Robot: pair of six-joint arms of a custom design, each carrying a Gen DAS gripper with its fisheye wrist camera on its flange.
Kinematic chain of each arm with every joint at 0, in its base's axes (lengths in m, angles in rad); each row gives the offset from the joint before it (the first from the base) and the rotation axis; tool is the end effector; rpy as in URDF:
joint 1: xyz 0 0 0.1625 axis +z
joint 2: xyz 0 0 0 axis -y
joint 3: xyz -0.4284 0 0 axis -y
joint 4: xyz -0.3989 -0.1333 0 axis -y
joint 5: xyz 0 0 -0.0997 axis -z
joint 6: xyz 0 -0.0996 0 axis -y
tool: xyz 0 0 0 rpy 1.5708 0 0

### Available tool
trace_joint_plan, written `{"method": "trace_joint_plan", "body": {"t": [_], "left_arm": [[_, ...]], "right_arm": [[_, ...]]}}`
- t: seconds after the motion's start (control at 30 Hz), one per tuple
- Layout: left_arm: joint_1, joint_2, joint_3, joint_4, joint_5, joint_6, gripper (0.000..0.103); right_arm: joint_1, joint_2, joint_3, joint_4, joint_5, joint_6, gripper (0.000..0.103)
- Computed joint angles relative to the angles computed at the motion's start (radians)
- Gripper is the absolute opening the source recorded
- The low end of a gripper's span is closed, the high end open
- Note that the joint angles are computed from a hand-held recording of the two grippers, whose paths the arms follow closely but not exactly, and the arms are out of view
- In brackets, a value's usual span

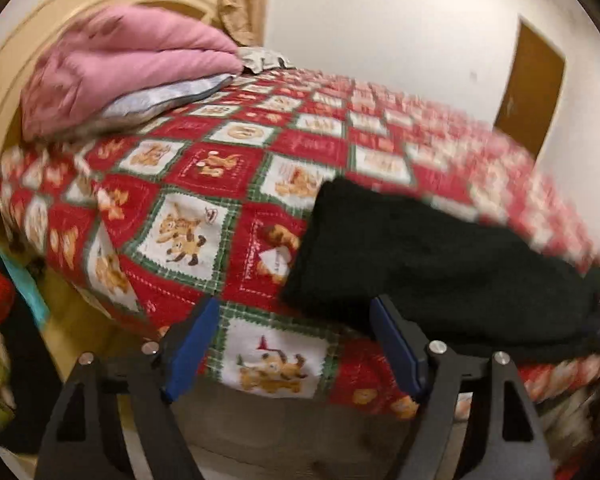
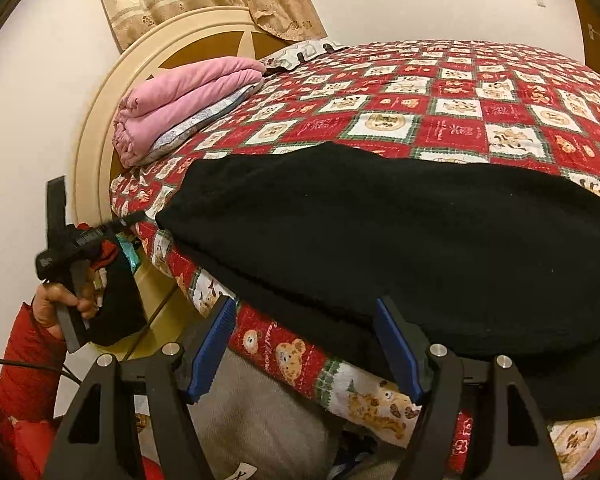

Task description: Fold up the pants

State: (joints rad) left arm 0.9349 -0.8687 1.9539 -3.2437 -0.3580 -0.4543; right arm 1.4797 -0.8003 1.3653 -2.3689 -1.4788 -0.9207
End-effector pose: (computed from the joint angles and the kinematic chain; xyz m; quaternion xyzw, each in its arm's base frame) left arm -0.1534 -0.5893 0.1630 -0.0931 0.7982 -0.4863 0.3430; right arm 0.0732 -0.7650 0.1829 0.4047 -0.9059 0.1237 0.0163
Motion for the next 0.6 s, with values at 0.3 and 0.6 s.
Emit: {"method": "trace_joint_plan", "body": {"t": [0.3,0.6], "left_arm": [[0.051,0.096,-0.1,-0.11,-0.234,-0.083,0.032],[0.081,0.115,-0.052,-0.419,-0.389,-0.094,0.032]], "right_arm": [[-0.008,-0.014,0.017,-0.069,0.022,0.015,0.072],[-0.012,0.011,-0.019,-0.019,0.016,0.043,0.072]]}}
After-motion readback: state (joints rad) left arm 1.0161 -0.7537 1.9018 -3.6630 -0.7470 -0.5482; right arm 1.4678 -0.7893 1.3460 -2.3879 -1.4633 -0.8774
